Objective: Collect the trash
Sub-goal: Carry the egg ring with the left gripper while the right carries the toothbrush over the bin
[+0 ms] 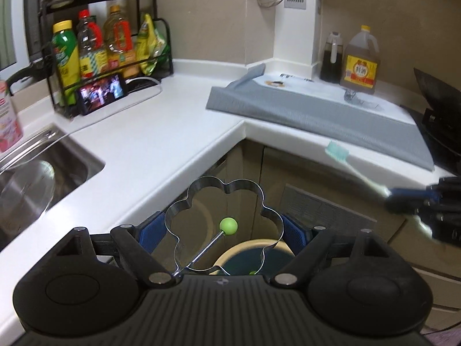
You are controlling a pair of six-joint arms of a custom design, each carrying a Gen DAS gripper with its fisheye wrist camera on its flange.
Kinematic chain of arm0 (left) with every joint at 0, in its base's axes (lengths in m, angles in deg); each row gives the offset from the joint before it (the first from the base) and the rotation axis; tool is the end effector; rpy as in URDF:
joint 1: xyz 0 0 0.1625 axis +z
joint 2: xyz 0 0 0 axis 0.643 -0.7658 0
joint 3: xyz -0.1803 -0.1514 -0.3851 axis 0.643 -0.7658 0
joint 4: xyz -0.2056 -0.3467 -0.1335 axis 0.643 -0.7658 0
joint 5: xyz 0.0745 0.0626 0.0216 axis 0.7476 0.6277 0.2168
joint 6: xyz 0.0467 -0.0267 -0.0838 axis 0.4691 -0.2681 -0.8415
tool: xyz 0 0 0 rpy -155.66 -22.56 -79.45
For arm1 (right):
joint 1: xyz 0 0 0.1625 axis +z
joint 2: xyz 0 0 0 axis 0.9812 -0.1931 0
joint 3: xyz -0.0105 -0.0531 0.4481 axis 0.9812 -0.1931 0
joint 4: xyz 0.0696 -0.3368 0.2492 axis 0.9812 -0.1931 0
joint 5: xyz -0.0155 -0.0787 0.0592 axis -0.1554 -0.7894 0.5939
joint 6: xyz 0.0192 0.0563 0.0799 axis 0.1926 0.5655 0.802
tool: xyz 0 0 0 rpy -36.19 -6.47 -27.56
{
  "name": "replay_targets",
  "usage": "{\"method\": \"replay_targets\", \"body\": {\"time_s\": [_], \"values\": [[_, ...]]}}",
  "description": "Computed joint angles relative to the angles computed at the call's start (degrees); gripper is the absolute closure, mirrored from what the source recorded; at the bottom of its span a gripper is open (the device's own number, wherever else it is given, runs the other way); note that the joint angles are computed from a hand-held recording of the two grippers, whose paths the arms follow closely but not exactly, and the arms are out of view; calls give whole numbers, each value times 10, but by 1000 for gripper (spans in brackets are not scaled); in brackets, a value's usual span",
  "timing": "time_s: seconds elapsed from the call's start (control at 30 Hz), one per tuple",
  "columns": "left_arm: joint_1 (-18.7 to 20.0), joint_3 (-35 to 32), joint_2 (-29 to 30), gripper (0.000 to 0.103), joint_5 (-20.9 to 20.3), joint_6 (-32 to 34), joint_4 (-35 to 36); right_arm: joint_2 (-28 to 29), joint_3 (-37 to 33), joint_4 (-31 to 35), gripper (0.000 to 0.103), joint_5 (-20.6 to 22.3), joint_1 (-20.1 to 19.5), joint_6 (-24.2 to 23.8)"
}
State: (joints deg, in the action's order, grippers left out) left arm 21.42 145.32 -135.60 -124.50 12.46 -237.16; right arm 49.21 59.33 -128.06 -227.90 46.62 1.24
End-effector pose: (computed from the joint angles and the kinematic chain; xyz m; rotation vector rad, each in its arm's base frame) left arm -0.1266 -0.5994 0.3896 1.1756 2.2997 -0.7845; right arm 0.4019 -0.4702 0.0831 0.4109 -2.1206 1.2696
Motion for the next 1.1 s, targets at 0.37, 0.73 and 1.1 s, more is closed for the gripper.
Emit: {"method": "replay_targets", "body": {"time_s": [0.37, 0.73, 1.1], "values": [[-5, 55, -33, 15, 33, 3, -17, 16, 9, 63, 90, -6, 16, 73], [1, 47, -30, 15, 28, -12, 10, 14, 3, 94, 90, -8, 15, 89], [1, 46, -26, 15, 29, -8, 18, 13, -1, 113, 90, -4, 11, 103]]}}
